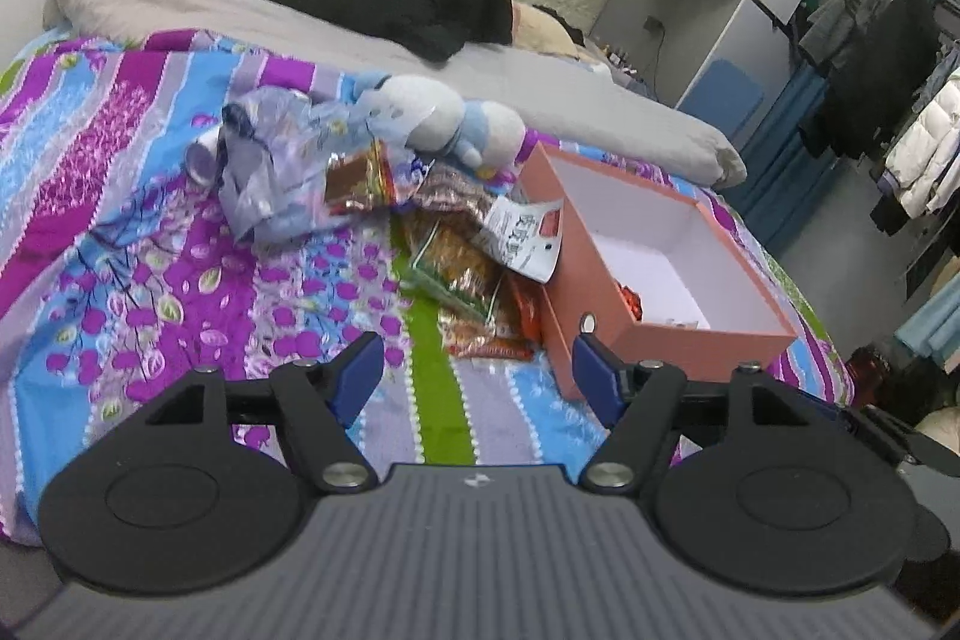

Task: Organize snacks
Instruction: 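Withdraw both open tools from the pink box, then grasp the green-labelled snack bag with the left tool while the right tool grasps the red packet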

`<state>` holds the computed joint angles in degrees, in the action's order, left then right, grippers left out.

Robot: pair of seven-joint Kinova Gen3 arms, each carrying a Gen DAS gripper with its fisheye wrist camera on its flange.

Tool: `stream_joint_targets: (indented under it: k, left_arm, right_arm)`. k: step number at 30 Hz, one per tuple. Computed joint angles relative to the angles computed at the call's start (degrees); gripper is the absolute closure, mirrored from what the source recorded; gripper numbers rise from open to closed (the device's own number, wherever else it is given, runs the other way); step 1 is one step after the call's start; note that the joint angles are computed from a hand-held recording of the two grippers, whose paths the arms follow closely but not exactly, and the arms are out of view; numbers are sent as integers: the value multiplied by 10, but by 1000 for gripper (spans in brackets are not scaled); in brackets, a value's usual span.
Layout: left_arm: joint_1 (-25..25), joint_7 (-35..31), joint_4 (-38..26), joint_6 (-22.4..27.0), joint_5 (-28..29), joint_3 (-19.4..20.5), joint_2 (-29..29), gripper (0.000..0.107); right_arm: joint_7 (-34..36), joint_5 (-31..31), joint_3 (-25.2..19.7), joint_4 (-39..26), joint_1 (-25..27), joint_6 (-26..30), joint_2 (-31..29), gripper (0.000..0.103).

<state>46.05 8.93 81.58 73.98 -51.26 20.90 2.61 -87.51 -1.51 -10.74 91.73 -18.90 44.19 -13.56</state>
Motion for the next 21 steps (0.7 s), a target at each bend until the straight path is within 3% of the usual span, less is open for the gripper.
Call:
stream_joint_targets:
  k: [4, 11, 14, 16, 21]
  left_arm:
    - [-17, 22, 31, -45, 10, -6, -12, 34]
    - [-80, 8, 70, -152, 58, -29, -18, 34]
    - [-111, 1, 89, -204, 76, -45, -15, 34]
    - [-131, -12, 94, -234, 93, -57, -6, 34]
    - [-177, -77, 103, -315, 152, -93, 22, 35]
  right_arm:
    - [-6, 36, -22, 10, 3, -1, 0, 31]
    - [-30, 100, -49, 15, 0, -9, 29, 46]
    - [-40, 143, -57, 16, -8, -20, 50, 48]
    - [-48, 175, -62, 14, -16, -26, 68, 58]
    - [-74, 226, -50, -17, -55, -16, 128, 69]
